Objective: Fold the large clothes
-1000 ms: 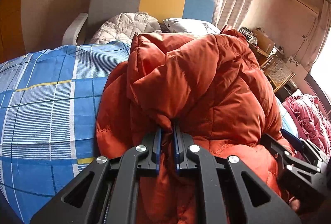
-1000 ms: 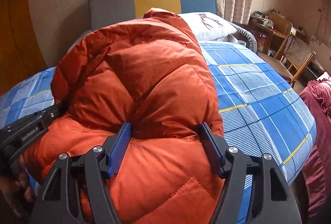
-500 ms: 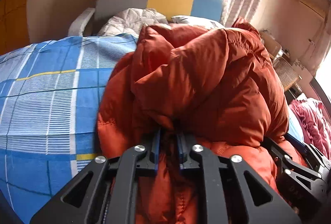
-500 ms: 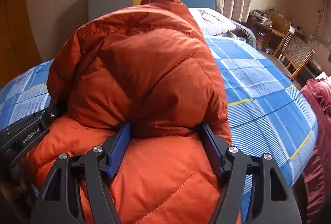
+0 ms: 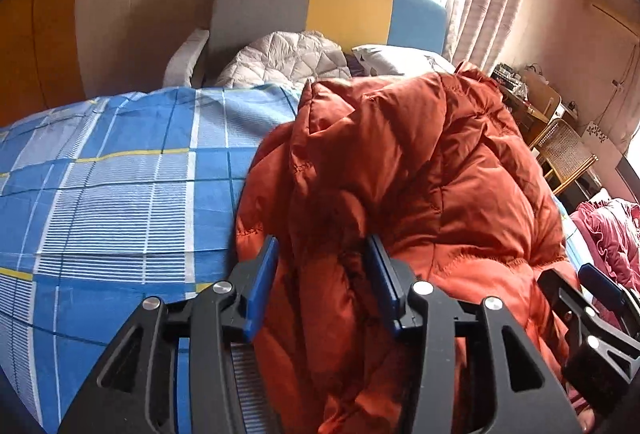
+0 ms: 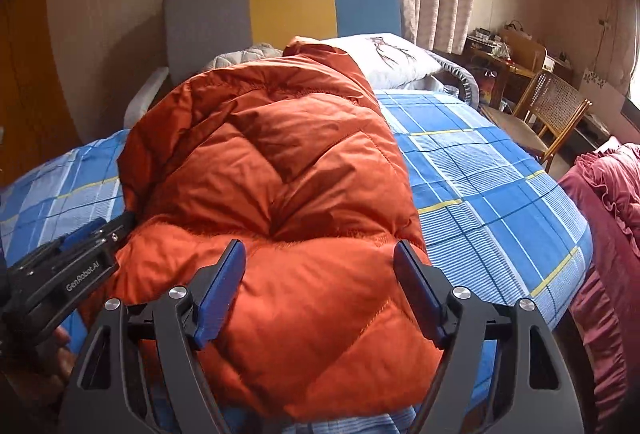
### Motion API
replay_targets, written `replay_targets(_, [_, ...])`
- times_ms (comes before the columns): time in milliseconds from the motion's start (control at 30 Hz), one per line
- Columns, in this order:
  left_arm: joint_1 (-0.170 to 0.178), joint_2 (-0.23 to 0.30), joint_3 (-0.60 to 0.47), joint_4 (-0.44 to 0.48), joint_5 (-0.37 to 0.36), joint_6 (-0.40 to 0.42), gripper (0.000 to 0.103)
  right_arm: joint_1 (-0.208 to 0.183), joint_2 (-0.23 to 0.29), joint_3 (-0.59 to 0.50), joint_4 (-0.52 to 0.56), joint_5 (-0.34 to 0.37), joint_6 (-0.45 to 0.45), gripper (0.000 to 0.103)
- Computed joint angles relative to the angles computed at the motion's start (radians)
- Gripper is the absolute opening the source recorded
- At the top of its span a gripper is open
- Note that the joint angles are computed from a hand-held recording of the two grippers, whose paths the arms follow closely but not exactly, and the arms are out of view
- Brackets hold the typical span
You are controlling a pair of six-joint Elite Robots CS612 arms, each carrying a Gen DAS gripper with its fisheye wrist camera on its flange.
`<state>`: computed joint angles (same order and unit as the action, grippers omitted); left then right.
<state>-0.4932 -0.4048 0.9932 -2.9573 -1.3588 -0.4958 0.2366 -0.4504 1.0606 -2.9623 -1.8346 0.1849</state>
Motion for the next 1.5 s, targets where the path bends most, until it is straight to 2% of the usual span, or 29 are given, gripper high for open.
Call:
replay_targets(167, [-0.008, -0.025, 0.045, -0.044, 0.021, 0.003, 0.05, 0.003, -0.016, 0.031, -0.032, 0.003, -0.02, 0.076])
replay_targets(300, [-0.013, -0.046, 0.086, -0.085, 0.04, 0.006, 0.058, 0.01, -0.026, 0.052, -0.049, -0.015, -0.022, 0.077])
replay_targets(367, [-0.017, -0.058, 0.111, -0.111, 0.049, 0.008, 0.059, 0.012, -0.033, 0.066, -0.063, -0.017, -0.019, 0.084])
replay_targets(567, [-0.03, -0.091, 0.181, -0.168, 0.079, 0.018, 0.066, 0.021, -0.054, 0.107, -0.116, -0.036, -0.04, 0.084])
replay_targets(667, [-0.035, -0.107, 0.212, -0.191, 0.092, 0.017, 0.071, 0.026, -0.065, 0.126, -0.132, -0.052, -0.047, 0.089])
replay_targets(800, [-0.047, -0.126, 0.253, -0.213, 0.123, 0.022, 0.08, 0.031, -0.077, 0.149, -0.153, -0.067, -0.047, 0.089])
replay_targets(867, [-0.053, -0.134, 0.271, -0.218, 0.138, 0.026, 0.085, 0.032, -0.082, 0.16, -0.155, -0.074, -0.035, 0.093])
replay_targets(1167, [-0.075, -0.159, 0.328, -0.27, 0.191, 0.056, 0.1, 0.033, -0.096, 0.19, -0.177, -0.076, -0.013, 0.095])
replay_targets(1500, [-0.08, -0.174, 0.348, -0.255, 0.194, 0.038, 0.101, 0.035, -0.102, 0.206, -0.195, -0.104, -0.009, 0.096])
